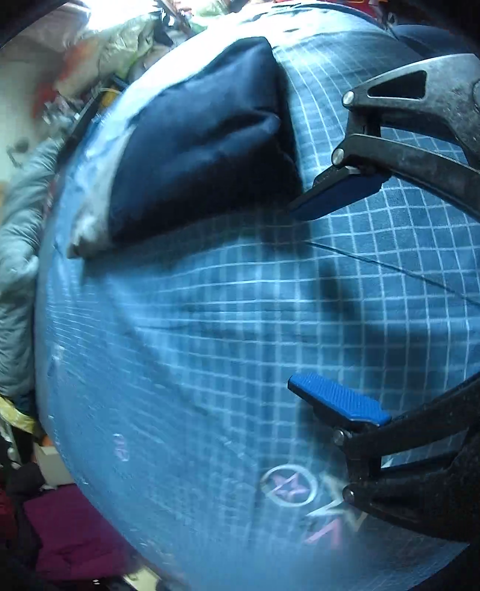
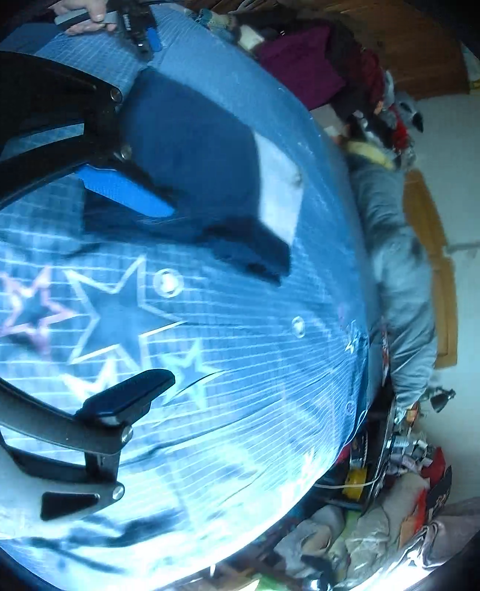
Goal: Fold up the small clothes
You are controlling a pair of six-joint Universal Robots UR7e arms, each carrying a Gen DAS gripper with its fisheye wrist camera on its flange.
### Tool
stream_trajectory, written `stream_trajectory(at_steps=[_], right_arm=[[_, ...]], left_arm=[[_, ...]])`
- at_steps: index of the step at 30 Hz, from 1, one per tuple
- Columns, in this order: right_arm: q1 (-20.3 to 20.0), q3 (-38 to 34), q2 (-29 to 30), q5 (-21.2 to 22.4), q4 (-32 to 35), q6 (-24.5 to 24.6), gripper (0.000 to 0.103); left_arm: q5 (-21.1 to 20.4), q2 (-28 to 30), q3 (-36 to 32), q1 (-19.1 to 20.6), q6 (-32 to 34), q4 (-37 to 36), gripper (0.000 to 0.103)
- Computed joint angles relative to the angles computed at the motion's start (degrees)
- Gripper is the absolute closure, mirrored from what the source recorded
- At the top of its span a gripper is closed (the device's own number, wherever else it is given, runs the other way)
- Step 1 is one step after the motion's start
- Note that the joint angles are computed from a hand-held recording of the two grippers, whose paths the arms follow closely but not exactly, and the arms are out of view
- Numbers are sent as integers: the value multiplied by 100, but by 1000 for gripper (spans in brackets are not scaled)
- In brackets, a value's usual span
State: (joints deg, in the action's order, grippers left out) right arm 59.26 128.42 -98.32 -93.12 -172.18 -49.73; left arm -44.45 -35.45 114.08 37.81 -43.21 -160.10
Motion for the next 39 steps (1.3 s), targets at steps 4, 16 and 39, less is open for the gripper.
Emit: stream_trajectory(at_steps=[4, 16, 39], right_arm=[[-863, 838, -716, 126, -32, -617, 16], [-1360, 1592, -584, 25, -941, -1403, 0], [-1361, 1370, -51, 378, -1381, -1112, 0]], left_arm=[[262, 304, -216, -67, -277, 438, 0], [446, 412, -547, 34, -601, 980, 0], [722, 581, -486, -189, -1681, 1157, 0]])
